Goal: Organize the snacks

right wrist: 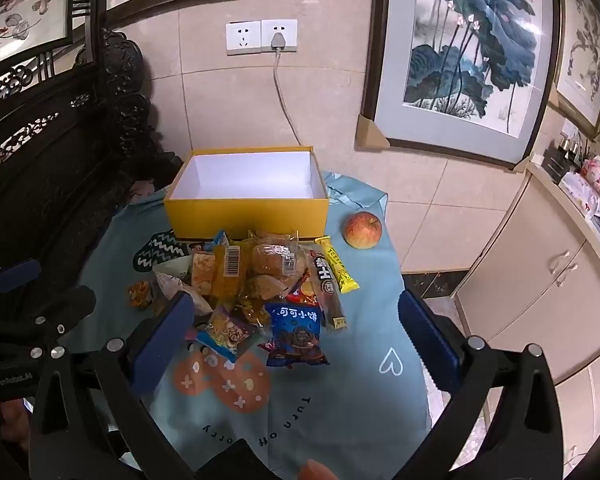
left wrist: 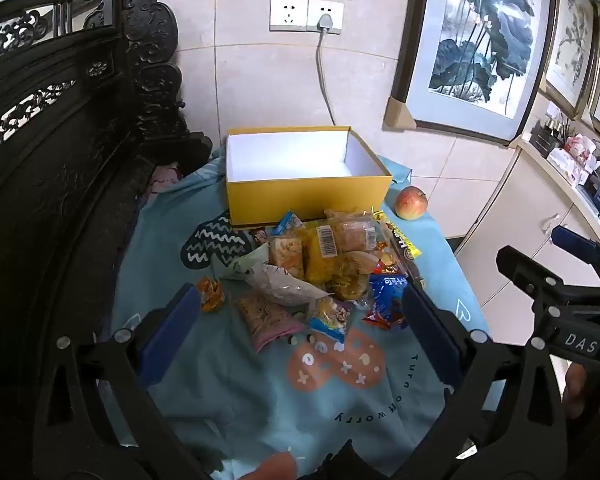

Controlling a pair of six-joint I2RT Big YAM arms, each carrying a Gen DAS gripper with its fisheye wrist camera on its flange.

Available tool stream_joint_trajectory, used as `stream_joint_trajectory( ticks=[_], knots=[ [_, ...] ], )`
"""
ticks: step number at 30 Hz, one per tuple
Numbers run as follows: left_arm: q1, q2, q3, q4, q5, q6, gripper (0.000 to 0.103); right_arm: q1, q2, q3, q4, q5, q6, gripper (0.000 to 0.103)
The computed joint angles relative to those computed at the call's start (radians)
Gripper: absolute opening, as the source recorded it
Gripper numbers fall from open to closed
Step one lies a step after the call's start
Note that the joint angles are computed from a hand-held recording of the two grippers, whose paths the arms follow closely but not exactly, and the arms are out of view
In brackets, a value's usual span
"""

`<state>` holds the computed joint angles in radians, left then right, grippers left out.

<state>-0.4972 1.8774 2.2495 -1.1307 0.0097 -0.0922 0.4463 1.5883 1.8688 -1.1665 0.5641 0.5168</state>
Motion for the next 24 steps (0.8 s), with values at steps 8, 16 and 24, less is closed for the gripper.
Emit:
stream_joint_trajectory(
  ticks=[8, 16, 24],
  knots=[
    [0.004, -0.002, -0.004, 0.003, 0.003, 0.002, 0.101, -0.002, 0.003, 0.004, -0.003, -0.011, 0.007, 0.102],
    [0.011, 0.010, 0.010, -0.003, 0.007, 0.005, 0.101, 0.001, 0.017, 0.017, -0.015, -0.008, 0.026, 0.102],
    [0.012, 0.020, 0.028, -0.016, -0.004, -0.002, 0.101, -0.011, 0.013, 0.014, -0.014, -0.021, 0.022, 0.102]
  ],
)
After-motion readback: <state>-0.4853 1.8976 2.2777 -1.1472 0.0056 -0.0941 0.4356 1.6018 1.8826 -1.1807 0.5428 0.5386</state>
